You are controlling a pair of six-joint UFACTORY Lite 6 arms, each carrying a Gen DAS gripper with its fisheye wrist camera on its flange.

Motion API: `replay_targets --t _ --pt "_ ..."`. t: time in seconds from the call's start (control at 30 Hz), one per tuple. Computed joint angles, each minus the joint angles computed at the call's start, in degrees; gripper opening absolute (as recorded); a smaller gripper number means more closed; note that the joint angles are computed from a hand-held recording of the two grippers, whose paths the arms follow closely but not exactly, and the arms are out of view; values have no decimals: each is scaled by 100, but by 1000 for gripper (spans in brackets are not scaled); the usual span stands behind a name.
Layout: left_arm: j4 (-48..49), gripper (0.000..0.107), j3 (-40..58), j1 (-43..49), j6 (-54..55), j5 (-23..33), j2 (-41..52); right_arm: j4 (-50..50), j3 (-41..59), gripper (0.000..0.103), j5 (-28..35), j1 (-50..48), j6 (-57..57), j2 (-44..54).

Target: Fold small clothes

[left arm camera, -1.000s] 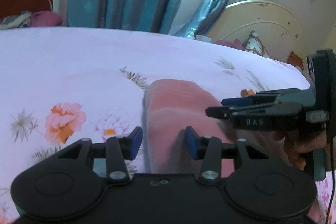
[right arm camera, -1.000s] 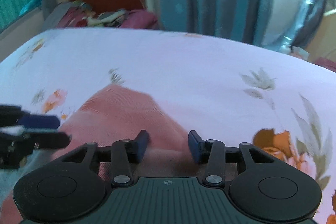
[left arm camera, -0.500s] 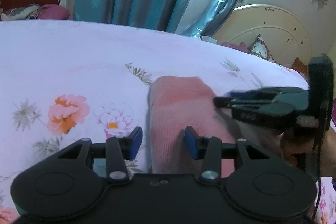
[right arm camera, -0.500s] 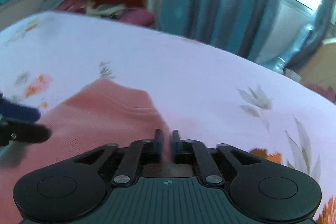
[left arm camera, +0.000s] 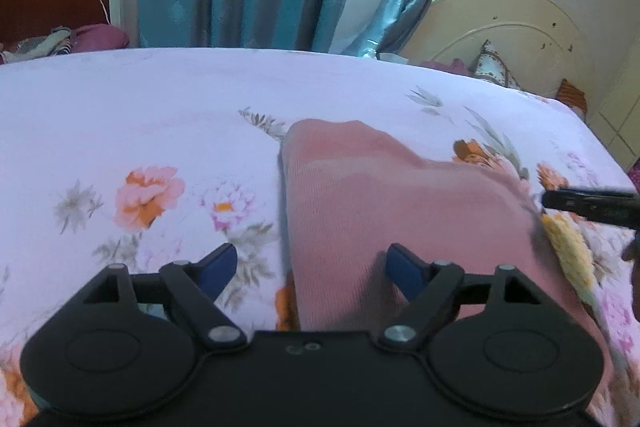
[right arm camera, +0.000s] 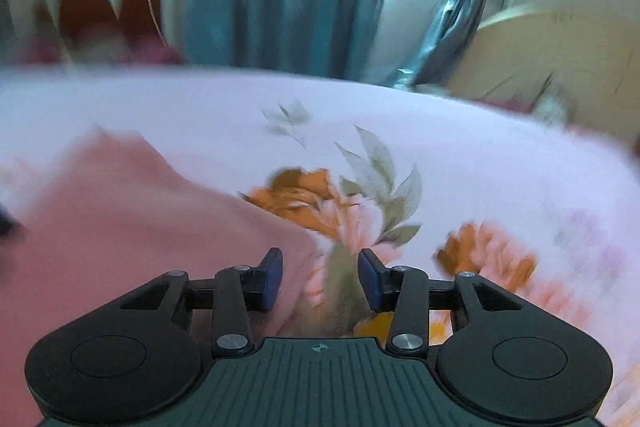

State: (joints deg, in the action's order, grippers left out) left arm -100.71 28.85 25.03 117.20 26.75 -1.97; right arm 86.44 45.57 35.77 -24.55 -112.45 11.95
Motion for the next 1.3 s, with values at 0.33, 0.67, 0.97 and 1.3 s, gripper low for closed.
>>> replay_targets --t 0.33,0.67,0.97,1.3 --pt "2049 74 110 860 -1859 1196 503 -2875 1583 53 2655 -1352 2944 1885" --pt "1922 69 469 817 -2222 1326 1168 -2792 2555 52 3137 -1110 3398 2897" --pt "1561 54 861 -273 -2456 591 1287 -2274 2307 22 2598 -313 3294 2742" --pt "1423 30 -44 -1099 -1800 -392 -489 -1862 599 19 1714 0 2362 579"
